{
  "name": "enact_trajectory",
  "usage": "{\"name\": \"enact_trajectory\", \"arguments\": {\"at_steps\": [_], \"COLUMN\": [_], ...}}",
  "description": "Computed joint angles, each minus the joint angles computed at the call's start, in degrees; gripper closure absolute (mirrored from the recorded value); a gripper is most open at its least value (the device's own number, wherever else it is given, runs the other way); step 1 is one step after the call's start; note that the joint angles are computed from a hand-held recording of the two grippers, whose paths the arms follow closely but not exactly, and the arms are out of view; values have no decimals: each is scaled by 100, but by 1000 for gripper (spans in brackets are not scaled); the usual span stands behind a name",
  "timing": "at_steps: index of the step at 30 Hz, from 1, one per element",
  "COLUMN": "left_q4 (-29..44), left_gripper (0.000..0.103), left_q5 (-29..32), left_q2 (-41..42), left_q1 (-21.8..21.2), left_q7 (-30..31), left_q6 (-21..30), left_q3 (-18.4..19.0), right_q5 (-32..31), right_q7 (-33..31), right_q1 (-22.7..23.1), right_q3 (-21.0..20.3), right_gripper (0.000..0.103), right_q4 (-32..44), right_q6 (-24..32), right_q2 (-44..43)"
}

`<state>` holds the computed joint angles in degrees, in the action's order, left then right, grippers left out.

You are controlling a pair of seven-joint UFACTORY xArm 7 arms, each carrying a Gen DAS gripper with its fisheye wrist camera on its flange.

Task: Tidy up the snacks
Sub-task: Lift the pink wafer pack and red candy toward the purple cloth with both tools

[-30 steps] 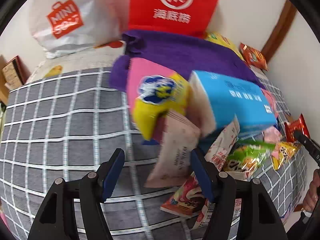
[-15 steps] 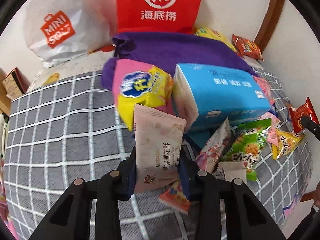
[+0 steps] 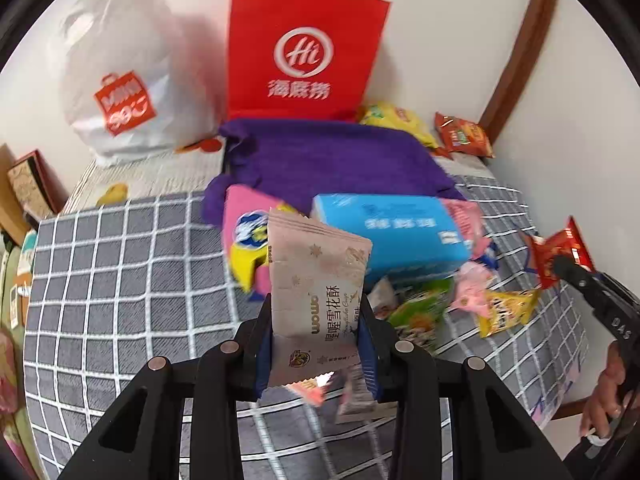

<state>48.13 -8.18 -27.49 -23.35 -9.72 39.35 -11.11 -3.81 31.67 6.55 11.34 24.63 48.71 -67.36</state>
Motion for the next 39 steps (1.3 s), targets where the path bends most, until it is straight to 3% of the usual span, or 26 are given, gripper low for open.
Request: {"name": "enact_trajectory", "arguments": {"at_steps": [7,20,27,39], "left_q4": [764,2163,2676,4037], "left_gripper": [69,69,69,69], "left_q5": [43,509,736,780], "left_q2": [531,1710,2410,3886], "left_q1": [-63,195,272,259], "left_q7": [14,-48,-74,-96], "left_q6": [118,215,93,359], "left_q3": [-109,-80,0,191], "right_q5": [20,-145,-262,-643], "right_q7": [-74,-651,-648,-806], "right_q1": [-17,-195,-417,-697], "right_q3": [-87,-275,-349,-638], "right_gripper": [79,79,79,79], "right_q4": [334,1567,2100,2704], "right_q6": [-376,-1503,-1747,-2156], "right_q2": [596,2685,3724,4977]}}
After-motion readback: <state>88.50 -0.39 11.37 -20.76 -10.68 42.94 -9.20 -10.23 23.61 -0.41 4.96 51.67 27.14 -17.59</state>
